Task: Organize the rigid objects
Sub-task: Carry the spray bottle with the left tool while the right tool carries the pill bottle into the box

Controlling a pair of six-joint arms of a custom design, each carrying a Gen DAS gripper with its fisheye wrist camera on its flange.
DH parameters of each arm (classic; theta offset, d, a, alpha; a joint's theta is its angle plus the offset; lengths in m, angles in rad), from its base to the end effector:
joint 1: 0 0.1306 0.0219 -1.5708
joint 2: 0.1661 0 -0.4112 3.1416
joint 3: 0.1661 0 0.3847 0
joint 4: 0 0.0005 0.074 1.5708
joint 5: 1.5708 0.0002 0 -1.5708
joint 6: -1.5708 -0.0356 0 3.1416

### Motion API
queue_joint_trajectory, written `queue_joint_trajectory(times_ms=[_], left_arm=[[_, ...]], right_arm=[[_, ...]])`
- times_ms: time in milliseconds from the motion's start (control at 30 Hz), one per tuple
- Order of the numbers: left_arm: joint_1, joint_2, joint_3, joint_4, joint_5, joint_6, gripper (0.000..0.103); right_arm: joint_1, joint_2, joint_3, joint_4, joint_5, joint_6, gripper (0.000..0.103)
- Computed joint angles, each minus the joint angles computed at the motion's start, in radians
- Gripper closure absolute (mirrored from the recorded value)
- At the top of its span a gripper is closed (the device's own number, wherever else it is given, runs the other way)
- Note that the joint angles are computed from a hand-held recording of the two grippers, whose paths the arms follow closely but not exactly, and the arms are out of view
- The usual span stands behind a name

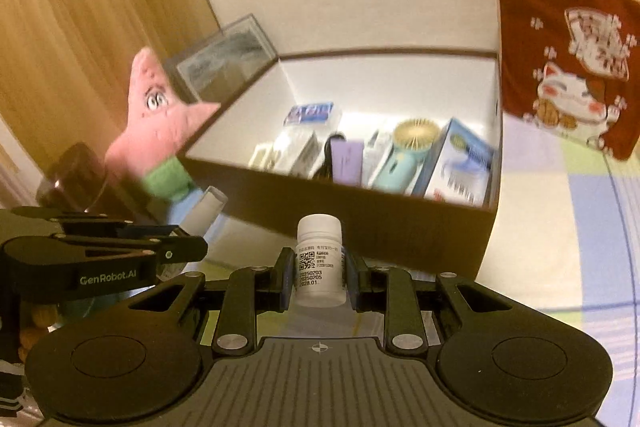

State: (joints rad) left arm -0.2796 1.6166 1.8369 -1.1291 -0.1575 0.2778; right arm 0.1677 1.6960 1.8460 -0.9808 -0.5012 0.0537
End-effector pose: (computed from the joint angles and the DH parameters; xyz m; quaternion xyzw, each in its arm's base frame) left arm 0.5307 -0.1471 0.5304 -0.0247 0.9428 -0.0176 0.3319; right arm 0.5801 0.1150 0.5041 -0.1889 0.8878 0.2508 0.3366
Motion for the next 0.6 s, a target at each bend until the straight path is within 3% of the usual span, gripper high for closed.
queue_joint_trajectory(times_ms=[300, 600], left_arm=[[0.013, 0.081, 0.14, 0.003, -0.001, -0.039, 0.081], [0.041, 0.218, 0.335, -0.042, 0.011, -0.088, 0.081]], right_arm=[[-0.01, 0.071, 0.117, 0.008, -0.006, -0.024, 0.076], [-0.005, 0.207, 0.325, -0.037, -0.002, -0.058, 0.076]])
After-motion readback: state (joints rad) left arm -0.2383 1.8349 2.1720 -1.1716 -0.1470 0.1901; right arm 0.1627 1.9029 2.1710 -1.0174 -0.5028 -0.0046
